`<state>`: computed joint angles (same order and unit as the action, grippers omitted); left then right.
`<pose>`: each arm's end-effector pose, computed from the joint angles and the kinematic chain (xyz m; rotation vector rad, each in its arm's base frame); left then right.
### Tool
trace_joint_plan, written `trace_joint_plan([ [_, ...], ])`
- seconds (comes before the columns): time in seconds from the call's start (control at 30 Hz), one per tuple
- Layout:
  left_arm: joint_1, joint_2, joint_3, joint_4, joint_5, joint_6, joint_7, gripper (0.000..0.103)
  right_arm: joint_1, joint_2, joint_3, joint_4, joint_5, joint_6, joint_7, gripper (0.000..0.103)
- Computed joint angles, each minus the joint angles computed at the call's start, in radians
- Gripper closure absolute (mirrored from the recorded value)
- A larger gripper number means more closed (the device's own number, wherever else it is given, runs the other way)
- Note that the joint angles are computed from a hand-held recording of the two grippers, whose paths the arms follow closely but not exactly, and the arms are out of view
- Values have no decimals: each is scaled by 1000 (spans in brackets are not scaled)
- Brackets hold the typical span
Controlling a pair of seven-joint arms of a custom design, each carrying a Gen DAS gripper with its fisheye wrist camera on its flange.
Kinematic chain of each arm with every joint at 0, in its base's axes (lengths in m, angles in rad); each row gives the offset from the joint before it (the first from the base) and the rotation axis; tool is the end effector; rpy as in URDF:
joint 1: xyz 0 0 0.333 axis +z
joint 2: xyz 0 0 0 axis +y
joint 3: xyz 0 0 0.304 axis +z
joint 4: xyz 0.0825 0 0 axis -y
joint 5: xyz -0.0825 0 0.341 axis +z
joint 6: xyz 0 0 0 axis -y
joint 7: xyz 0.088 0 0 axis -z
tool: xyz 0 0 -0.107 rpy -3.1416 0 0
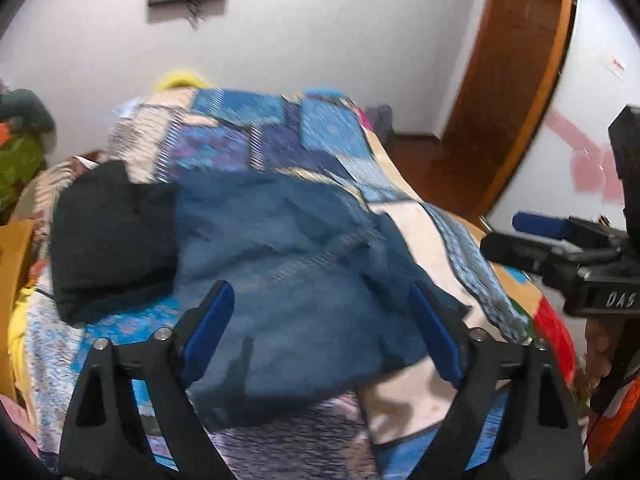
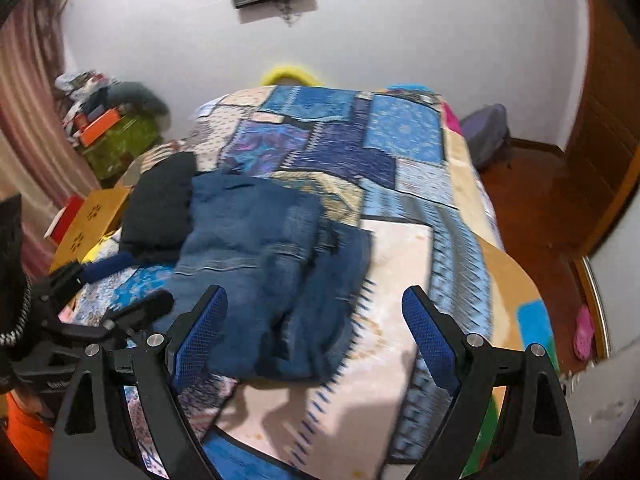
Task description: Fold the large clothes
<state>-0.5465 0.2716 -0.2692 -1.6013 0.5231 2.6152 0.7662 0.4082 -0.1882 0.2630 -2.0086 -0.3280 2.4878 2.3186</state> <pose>0.4506 -0.4620 0.5651 -1.5260 2.1241 -1.0362 0.3931 0.3284 0.6093 -1.8600 1.6338 -0.4846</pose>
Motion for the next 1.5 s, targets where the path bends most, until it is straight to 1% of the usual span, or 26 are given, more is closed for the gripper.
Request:
trace_joint_plan([
  [0.07, -5, -24, 28, -28, 58, -13, -52, 11, 10, 47, 9, 40, -10, -3, -18, 16],
  [0.1, -1, -29, 31, -36, 70, -27, -66, 11, 18, 68, 8, 58, -16, -11, -26, 16],
  [0.13, 10, -30, 28, -42, 60, -41, -62, 11, 29, 89, 8, 75, -23, -24, -32, 16],
  [0.23, 48, -25, 13, -72, -5, -49, -35, 11, 54, 127, -9, 87, -46, -39, -29, 16],
  [0.33, 53, -26, 23, -108, 7, -74, -75, 11, 69, 143, -28, 86, -75, -110, 18, 16],
  [0.4, 68, -26, 19, -141, -13, -60, -85, 11, 71, 129, -47, 53, -41, -109, 9, 16],
  [0.47, 92, -28, 4, -176, -74, -44, -68, 11, 64, 100, -67, -7, 52, -75, -22, 15],
  [0.53, 119, -32, -15, -220, -152, -1, -30, 11, 56, 74, -85, -58, 180, -34, -74, 15],
  [0.6, 132, -39, -21, -256, -198, 45, -23, 10, 49, 68, -90, -70, 265, -29, -105, 15],
  [0.67, 137, -48, -21, -273, -223, 64, -21, 11, 40, 77, -81, -49, 280, -52, -108, 15],
  [0.73, 136, -54, -17, -271, -225, 58, -19, 11, 37, 95, -71, -8, 259, -88, -112, 15],
  [0.8, 132, -61, -10, -264, -204, 44, -17, 11, 40, 110, -66, 27, 234, -101, -128, 15],
  [0.93, 141, -68, 1, -243, -183, 41, 1, 11, 49, 150, -69, 85, 207, -98, -167, 15],
  [1.07, 165, -53, 7, -207, -203, 41, 26, 11, 56, 202, -85, 136, 266, -96, -208, 15],
  [1.13, 186, -32, 0, -187, -247, 47, 67, 11, 60, 228, -93, 155, 285, -94, -216, 15],
  [1.2, 205, -7, -8, -173, -296, 51, 102, 11, 64, 246, -102, 162, 273, -86, -211, 15],
  [1.23, 214, 4, -15, -168, -327, 46, 120, 11, 64, 262, -110, 171, 262, -99, -194, 15],
  [1.27, 233, 21, -33, -161, -383, 42, 156, 11, 63, 267, -115, 176, 269, -109, -190, 15],
  [1.3, 249, 33, -48, -158, -433, 43, 190, 11, 54, 273, -122, 167, 308, -103, -194, 15],
  [1.37, 299, 70, -97, -148, -572, 53, 282, 11, 34, 274, -128, 146, 423, -82, -239, 15],
  [1.4, 314, 87, -112, -138, -622, 48, 316, 11, 19, 270, -128, 124, 516, -57, -287, 15],
  [1.43, 343, 117, -142, -120, -697, 43, 372, 11, 10, 270, -129, 116, 570, -48, -319, 15],
  [1.5, 378, 169, -178, -79, -796, 32, 456, 11, -10, 278, -130, 110, 694, -31, -411, 15],
])
